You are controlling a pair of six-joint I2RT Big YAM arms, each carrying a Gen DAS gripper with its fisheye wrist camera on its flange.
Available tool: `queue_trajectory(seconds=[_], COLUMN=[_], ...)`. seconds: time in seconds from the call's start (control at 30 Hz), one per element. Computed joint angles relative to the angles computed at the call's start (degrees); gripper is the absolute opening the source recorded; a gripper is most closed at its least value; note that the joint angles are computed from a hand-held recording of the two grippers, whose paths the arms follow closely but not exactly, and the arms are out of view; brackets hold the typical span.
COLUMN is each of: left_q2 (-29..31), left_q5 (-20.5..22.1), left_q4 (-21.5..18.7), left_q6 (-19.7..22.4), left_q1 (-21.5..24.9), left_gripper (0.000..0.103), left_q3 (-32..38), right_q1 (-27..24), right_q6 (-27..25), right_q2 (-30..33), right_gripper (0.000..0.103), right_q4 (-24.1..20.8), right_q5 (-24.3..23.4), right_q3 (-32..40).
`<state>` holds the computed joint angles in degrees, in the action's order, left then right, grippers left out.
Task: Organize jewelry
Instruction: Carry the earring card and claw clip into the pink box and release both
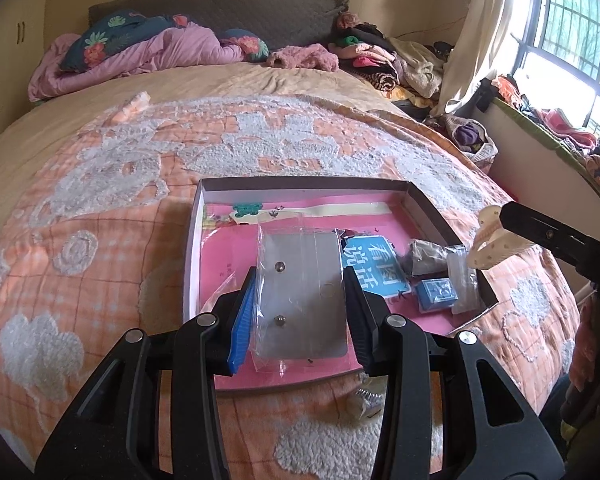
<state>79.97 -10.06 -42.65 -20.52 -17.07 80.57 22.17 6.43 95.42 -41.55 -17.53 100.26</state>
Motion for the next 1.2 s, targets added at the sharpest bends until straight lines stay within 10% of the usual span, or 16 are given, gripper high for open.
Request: queue_trajectory(seconds=[0.23,0.33,1.2], left_q2=[1.4,2.0,11.1], left_q5=[0.6,0.6,2.2], left_q4=[-0.2,-0.2,-5.2], left_q6=[0.5,0.8,0.7], left_q1=[-0.2,-0.5,-0.6], left_gripper=[0.033,0.033,0.033], left_q3=[1.9,2.9,8.4], right_q1=[-0.2,-0.5,-1.6], right_q6=[0.3,-0.2,-2.1], right_q2=[0.7,1.5,6.3], right_gripper=[0.053,0.027,0.026], right_q4=[0.5,-0.7,-5.7], right_q5=[-0.6,-1.6,0.6], right_q3=[1.3,2.8,2.0])
